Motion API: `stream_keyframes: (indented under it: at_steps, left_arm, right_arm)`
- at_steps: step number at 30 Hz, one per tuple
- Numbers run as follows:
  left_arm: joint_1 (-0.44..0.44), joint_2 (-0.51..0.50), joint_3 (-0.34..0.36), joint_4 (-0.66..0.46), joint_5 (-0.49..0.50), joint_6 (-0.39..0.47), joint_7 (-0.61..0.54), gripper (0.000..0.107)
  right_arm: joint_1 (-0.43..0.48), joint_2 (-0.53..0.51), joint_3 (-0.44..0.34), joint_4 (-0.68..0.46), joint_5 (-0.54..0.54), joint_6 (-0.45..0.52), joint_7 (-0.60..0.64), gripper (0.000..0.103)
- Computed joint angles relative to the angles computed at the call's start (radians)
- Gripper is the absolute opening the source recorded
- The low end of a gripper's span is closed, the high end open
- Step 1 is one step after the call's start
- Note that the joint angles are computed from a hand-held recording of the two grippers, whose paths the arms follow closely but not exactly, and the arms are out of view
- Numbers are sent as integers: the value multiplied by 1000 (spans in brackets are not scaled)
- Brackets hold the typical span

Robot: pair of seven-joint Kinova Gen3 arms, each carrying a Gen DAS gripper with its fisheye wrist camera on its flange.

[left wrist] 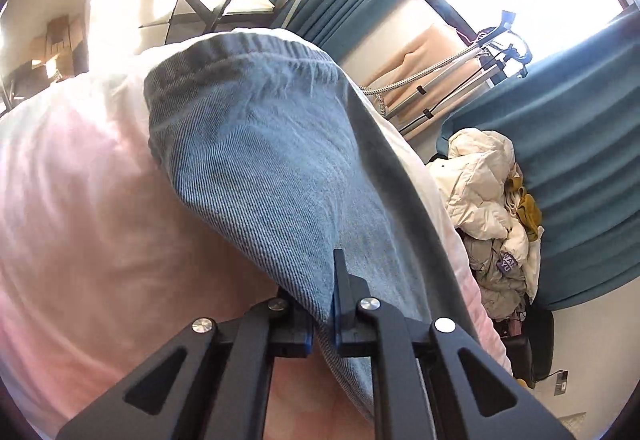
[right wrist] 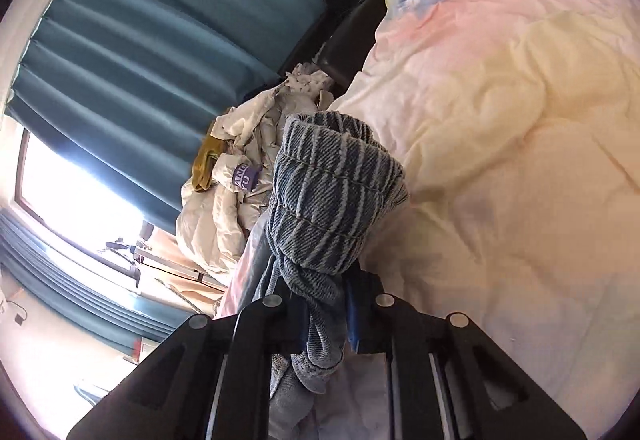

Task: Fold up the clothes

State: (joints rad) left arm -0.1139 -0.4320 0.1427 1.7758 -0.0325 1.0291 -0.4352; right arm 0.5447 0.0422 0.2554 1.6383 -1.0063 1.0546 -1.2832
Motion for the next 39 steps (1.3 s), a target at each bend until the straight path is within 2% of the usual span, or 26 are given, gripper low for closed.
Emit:
stream_keyframes:
  at_steps: [3,5,8,9,11,14,16,19,22,24,25,27,28,33,39]
  left_arm:
    - [39,-80,-32,30,42,56,-35,7]
    - [47,-140,-17,63,65,86,-39,7]
    - [49,-228,29,112,104,131,-20,7]
    - [49,-262,40,138,121,138,-9,7]
    - [50,-308,57,179,150,150,1,7]
    - [43,-319,68,198,171,145,-2,7]
    - [37,-318,78,200,174,145,-8,7]
    - [24,-293,93,202,178,138,-6,8]
    - [42,-311,43,239,217,97,0,9]
    - [46,-348,16,266,243,77,12,16]
    - [41,-367,13,270,248,84,22,21]
    - [26,-401,6,276,250,93,38,35]
    - [17,-419,4,280,252,96,47,46]
    - [17,-535,-87,352,315,70,87,47]
    - [-41,-606,-113,401,320,49,128,47]
  right_arm:
    - [120,6,4,-17,-18,122,15,12]
    - [201,16,9,-25,-32,203,33,12]
    - [226,35,116,-28,-62,315,101,12]
    - [254,42,129,-27,-64,347,124,12]
    - [300,61,132,-21,-63,381,166,12]
    - [351,85,123,-8,-50,400,231,12]
    - [346,69,102,15,-13,355,281,13]
    - [319,38,96,30,60,309,277,14]
    - [290,23,98,20,140,299,227,21]
    - [271,16,101,-6,214,321,174,33]
    - [264,5,103,-12,242,331,158,35]
    - [248,-16,107,-25,297,353,125,38]
    - [241,-35,110,-22,310,361,117,38]
    - [184,-159,146,5,334,391,85,38]
    - [75,-274,159,41,310,455,86,38]
